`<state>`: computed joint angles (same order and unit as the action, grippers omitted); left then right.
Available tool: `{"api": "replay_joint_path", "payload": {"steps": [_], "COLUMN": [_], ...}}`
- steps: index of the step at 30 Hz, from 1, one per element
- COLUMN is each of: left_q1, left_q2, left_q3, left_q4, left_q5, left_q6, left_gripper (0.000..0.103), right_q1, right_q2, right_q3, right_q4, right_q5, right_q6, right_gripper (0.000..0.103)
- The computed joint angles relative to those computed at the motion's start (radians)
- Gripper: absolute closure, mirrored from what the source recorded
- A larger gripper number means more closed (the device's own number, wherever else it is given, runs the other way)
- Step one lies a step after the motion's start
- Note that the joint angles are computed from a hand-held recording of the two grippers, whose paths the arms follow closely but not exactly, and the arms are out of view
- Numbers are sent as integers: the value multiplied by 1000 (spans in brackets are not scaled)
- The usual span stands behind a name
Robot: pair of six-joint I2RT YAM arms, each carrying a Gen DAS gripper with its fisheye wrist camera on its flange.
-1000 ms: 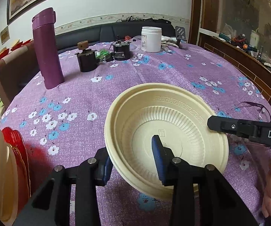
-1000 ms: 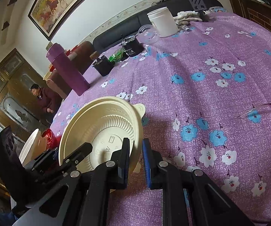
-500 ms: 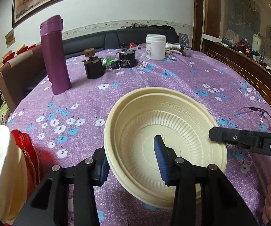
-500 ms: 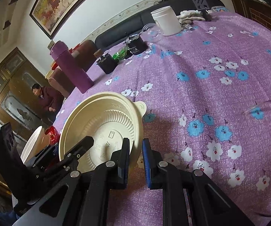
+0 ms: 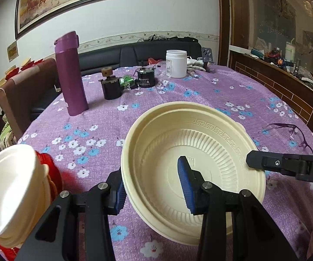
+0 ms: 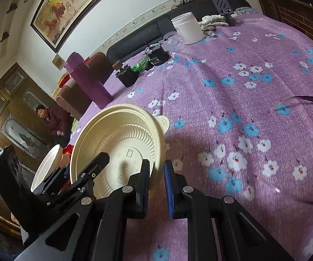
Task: Organize plates and bowls
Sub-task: 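Carry the beige bowl with the left gripper over the plate and bowl stack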
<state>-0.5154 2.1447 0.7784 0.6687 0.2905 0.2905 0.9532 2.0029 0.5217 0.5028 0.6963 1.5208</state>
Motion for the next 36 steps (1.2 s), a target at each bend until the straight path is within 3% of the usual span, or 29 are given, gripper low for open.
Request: {"api": "replay_joint_path", "payload": {"steps": [8, 14, 18, 28, 36], "left_q1": [77, 168, 237, 436, 526], "left_q2": [-138, -256, -305, -328, -269], "left_q3": [-65, -87, -60, 72, 158], "left_q4": [-58, -128, -221, -418, -460], "left_q5": [66, 130, 188, 275, 286], "left_q6": [25, 54, 74, 133, 136], "left_gripper": [60, 55, 55, 55, 55], "right_q1": [56, 66, 55, -36, -84], "right_q2": [-98, -151, -167, -68, 86], "right_q3": [73, 188, 240, 481, 704], "right_q4": [-171, -307, -322, -315, -346], "right_q5": [56, 77, 66, -100, -218], "right_q6": [13, -54, -113, -310, -377], "right_gripper": [88, 88, 88, 88, 88]}}
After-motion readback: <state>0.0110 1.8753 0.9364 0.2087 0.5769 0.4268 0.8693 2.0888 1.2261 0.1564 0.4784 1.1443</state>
